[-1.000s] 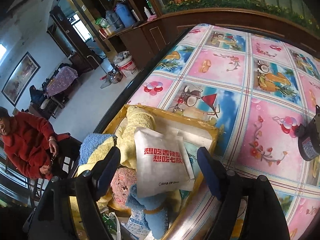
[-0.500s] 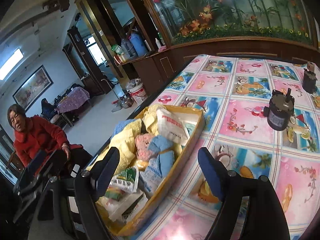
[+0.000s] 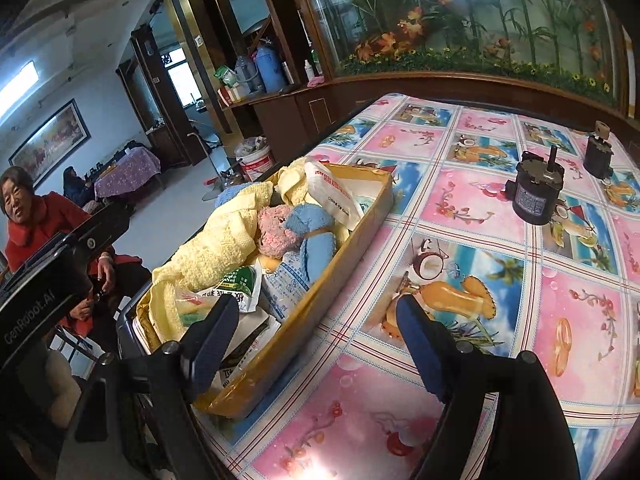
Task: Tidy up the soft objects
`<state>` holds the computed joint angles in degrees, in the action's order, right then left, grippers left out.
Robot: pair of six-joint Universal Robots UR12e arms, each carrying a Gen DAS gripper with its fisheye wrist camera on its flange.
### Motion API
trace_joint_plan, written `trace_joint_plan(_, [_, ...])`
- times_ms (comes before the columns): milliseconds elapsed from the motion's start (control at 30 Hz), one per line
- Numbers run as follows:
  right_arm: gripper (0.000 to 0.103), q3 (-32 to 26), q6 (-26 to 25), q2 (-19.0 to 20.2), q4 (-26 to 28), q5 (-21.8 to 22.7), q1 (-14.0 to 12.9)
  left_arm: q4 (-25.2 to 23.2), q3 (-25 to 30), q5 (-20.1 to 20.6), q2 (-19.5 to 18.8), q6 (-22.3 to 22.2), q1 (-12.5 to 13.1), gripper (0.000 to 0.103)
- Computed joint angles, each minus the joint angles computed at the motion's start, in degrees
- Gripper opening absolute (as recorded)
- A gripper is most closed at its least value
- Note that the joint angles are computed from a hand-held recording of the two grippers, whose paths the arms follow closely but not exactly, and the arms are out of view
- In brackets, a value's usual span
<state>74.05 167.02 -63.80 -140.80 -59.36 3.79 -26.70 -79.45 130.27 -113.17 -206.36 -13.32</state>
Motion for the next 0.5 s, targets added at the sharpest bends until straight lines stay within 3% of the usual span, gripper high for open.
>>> trace_joint_plan(500, [0.081, 1.9, -5.4, -1.0, 0.4, -4.4, 2.1, -2.5, -1.0, -3.1, 0.7, -2.3, 0.9, 0.103])
